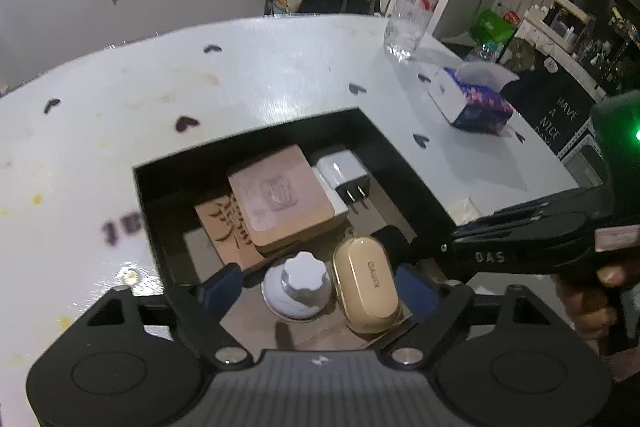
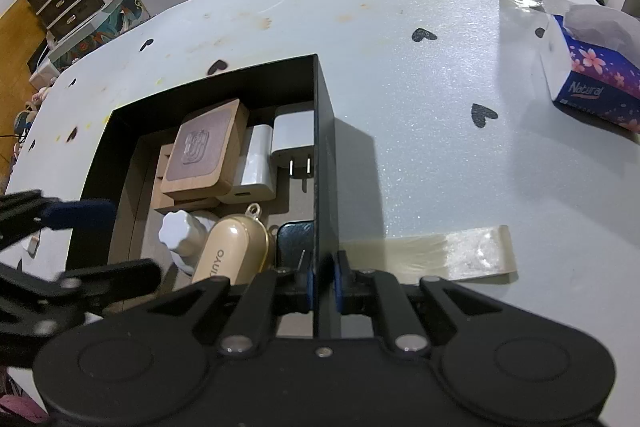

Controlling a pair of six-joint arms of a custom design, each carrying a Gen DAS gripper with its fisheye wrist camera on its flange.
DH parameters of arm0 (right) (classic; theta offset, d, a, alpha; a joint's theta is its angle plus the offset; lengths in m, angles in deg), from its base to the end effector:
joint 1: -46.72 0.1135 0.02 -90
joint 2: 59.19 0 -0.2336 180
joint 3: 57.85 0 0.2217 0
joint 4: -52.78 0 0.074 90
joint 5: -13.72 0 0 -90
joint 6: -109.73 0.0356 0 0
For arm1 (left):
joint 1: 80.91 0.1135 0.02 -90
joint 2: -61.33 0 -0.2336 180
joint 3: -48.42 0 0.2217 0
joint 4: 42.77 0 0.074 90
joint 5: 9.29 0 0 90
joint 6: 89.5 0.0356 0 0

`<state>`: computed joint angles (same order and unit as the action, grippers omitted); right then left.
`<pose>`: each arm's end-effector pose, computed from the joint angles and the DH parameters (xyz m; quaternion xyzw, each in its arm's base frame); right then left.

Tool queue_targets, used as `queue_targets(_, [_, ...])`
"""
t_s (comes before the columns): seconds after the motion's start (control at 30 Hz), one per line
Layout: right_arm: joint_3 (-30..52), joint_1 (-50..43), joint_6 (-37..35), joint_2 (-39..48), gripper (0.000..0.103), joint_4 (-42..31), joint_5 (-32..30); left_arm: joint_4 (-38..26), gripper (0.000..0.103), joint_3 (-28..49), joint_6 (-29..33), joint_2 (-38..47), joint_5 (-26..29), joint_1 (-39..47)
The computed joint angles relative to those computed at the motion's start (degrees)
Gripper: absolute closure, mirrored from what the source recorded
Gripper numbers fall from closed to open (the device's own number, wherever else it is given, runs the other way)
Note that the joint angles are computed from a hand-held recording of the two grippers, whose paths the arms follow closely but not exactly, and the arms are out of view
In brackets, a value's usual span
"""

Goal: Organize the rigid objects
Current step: 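Carry the white cap into the box beside the earbud case, release, then move the left tool to the white round tape measure and grasp it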

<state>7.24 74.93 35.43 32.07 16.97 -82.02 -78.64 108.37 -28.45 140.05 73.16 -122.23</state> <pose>0.2411 0.1334 0.1527 -0.1176 0.9619 0.1355 0.2061 0.1889 -0.1599 0.1821 0.0825 0.9473 -0.1231 0.2839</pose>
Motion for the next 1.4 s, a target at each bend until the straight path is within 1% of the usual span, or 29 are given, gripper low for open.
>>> queue_targets(0.03, [0.00,0.00,0.00,0.00,0.093,0.00,0.00,-0.79,0.014,0.20,-0.19,-0.67,-0.53,-0.21])
queue_targets(0.1, [0.00,0.00,0.00,0.00,0.093,0.00,0.00,-2.64,0.007,0.57,-0.68,-2.25,-1.78,-0.74])
queue_targets(0.3, [0.00,0.00,0.00,0.00,0.093,0.00,0.00,-7.07,0.000,1.30,-1.73,-6.80,-3.71,-1.73])
queue_targets(0.43, [0.01,-0.02,-0.02,0.01,0.093,-0.01,-0.01,-9.48,0.000,1.49,-2.67,-9.59,-5.03,-2.83])
queue_targets(0.57, [0.01,-0.02,-0.02,0.01,0.093,-0.01,-0.01,-12.86,0.000,1.98,-4.39,-12.37,-7.68,-4.27])
queue_targets(0.7, [0.05,0.05,-0.06,0.04,0.093,-0.05,0.08,-15.43,0.000,0.61,-7.40,-16.92,-10.40,-4.40])
queue_targets(0.87, [0.06,0.06,-0.06,0.04,0.093,-0.07,0.10,-19.33,0.000,-2.00,-10.75,-22.75,-13.97,-2.62])
queue_targets(0.97, [0.06,0.06,-0.06,0.04,0.093,-0.07,0.10,-21.30,0.000,-4.48,-11.48,-26.13,-14.82,0.03])
queue_targets(1.07, [0.05,0.04,-0.06,0.03,0.093,-0.06,0.07,-22.46,0.000,-8.49,-10.25,-31.26,-15.30,4.52])
queue_targets(1.13, [0.05,0.04,-0.06,0.03,0.093,-0.06,0.07,-23.19,0.000,-10.78,-8.79,-34.95,-14.66,8.50])
queue_targets(1.27, [0.05,0.07,0.02,0.03,0.093,-0.04,0.07,-24.30,0.000,-15.50,-4.84,-42.12,-13.31,20.02])
queue_targets(1.4, [-0.01,0.06,-0.02,0.03,0.093,0.01,0.06,-23.79,0.000,-20.45,0.03,-46.83,-10.64,34.35])
